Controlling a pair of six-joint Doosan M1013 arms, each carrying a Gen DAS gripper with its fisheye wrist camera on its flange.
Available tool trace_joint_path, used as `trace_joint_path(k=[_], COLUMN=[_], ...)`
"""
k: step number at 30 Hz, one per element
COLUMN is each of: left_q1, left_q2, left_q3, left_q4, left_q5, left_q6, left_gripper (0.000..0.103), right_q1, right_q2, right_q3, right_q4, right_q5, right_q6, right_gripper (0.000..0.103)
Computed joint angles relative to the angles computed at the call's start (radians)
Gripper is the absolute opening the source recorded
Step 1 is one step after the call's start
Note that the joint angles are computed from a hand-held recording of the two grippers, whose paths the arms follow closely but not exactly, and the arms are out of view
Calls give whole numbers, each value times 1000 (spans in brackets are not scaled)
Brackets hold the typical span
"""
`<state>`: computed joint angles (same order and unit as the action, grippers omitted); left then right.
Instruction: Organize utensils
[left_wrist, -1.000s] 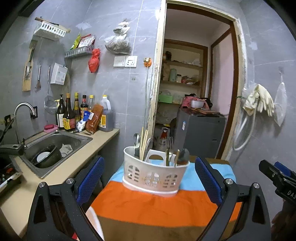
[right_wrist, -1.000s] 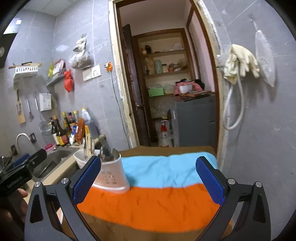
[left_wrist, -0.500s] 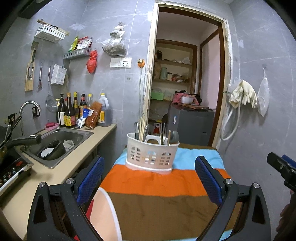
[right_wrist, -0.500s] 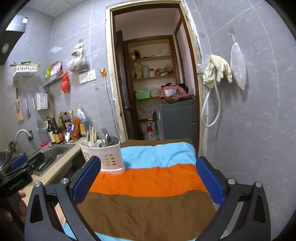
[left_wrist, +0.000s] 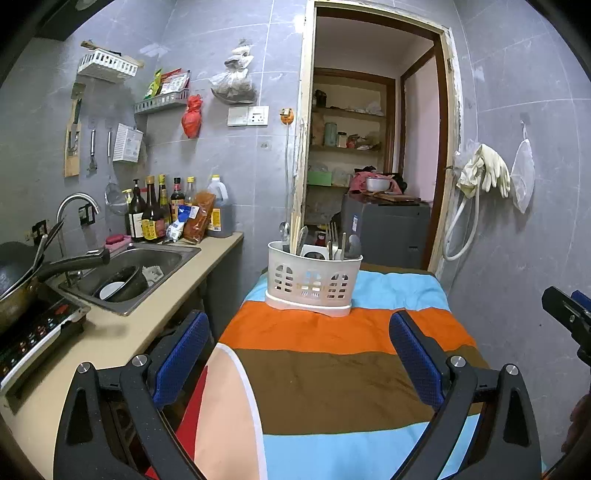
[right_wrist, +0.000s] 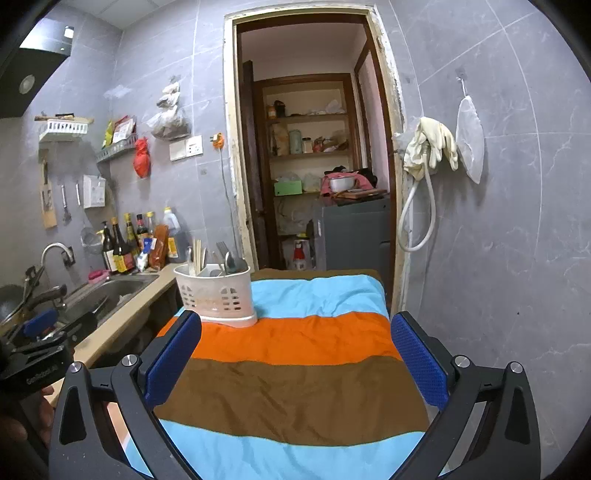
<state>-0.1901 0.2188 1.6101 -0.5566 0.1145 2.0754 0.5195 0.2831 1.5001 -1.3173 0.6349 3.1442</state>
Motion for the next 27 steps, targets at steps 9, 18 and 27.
trace_joint_path(k=[9,18,27], left_q1=[9,3,1], left_q2=[-21,-23,-25], left_q3=[23,27,34], left_q4=[-117,-215,-350], left_q5=[-18,-22,-34], left_q6=[73,190,326], left_gripper=[96,96,96], right_q1=[7,10,9], right_q2=[-8,-10,-12], right_q3=[17,20,27], right_q4=[1,4,-1], right_q5=[-10,-3,0], right_q6=[12,6,10], right_gripper=[103,103,103])
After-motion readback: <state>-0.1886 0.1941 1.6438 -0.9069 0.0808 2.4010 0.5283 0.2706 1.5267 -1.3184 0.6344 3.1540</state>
